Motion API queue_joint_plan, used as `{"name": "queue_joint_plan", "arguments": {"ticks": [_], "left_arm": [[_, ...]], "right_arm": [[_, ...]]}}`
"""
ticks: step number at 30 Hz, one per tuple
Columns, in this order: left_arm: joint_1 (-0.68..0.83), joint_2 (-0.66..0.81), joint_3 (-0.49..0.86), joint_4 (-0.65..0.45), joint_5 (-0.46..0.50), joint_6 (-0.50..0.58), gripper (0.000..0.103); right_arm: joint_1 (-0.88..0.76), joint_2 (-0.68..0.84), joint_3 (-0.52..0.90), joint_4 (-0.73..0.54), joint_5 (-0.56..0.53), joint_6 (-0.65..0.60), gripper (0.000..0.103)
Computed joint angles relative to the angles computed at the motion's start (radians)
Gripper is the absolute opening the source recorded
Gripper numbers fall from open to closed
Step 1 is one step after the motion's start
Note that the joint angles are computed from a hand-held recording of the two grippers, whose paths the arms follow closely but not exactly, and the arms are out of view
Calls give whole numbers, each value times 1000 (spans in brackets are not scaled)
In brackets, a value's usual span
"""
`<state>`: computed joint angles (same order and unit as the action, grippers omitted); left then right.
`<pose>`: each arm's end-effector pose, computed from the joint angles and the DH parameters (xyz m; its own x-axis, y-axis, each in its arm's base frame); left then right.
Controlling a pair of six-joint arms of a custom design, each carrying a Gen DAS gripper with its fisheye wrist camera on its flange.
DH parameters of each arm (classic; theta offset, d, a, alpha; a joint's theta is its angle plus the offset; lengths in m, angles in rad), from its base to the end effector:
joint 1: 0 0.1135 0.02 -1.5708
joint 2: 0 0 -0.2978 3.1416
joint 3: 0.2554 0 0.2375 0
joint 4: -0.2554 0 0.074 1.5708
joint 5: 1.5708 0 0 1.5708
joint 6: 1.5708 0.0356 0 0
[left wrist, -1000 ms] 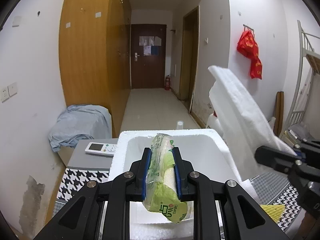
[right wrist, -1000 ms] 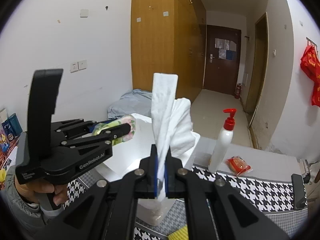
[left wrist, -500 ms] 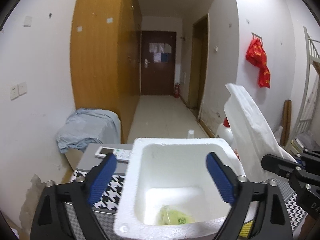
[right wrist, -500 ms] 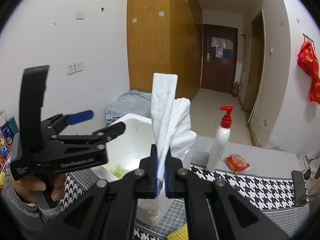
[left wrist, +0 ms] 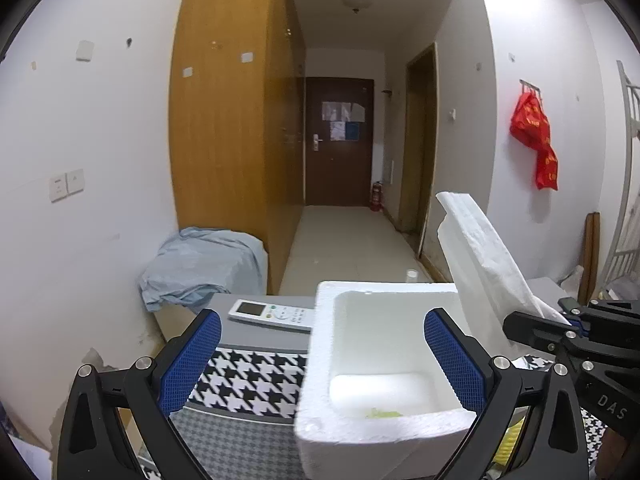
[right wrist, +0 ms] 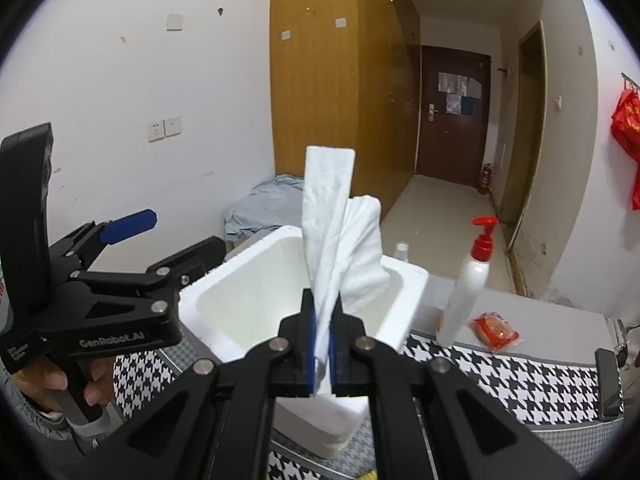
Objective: Organize soft objects
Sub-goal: 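Lower the white napkins into the foam box and open the right tool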
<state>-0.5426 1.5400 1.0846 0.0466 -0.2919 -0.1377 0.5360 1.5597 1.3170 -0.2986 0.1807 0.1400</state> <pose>0.2988 -0.1682 0.3210 -0.3740 0.0720 -0.9246 0.2191 0.9756 -0.0126 0.3021 0.1720 0.3581 -0.4903 -0.1316 -0.8616 -0.3045 0.9521 0.0279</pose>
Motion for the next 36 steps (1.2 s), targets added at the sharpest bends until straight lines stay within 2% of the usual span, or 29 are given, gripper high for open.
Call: {"name": "queue_joint_plan", "arguments": {"ticks": [11, 17, 27, 28, 30, 32, 33, 34, 36], "left_arm": [[33, -33, -36, 1, -46, 3, 102], [55, -35, -47, 9, -20, -8, 102], [55, -36, -43, 2, -30, -8, 102], [59, -36, -46, 6, -27, -8, 102], [61, -36, -45, 4, -26, -9, 102], [63, -37, -45, 6, -25, -9, 102], [63, -38, -46, 7, -25, -10, 102], [64, -40, -48, 9, -23, -10, 102], [63, -41, -50, 9, -26, -10, 102]], "right_arm": [[17, 70, 63, -7, -25, -4, 7], [-3, 111, 105, -33, -39, 9, 7], [-16, 158, 163, -74, -71, 34, 8], [-15, 159, 165, -79, -68, 35, 11], [-15, 161, 169, -88, -67, 36, 27], [-12, 147, 149, -64, -56, 40, 68], [-8, 139, 138, -53, -40, 39, 77], [-4, 130, 126, -37, -28, 35, 84], [0, 121, 119, -34, -19, 25, 85]]}}
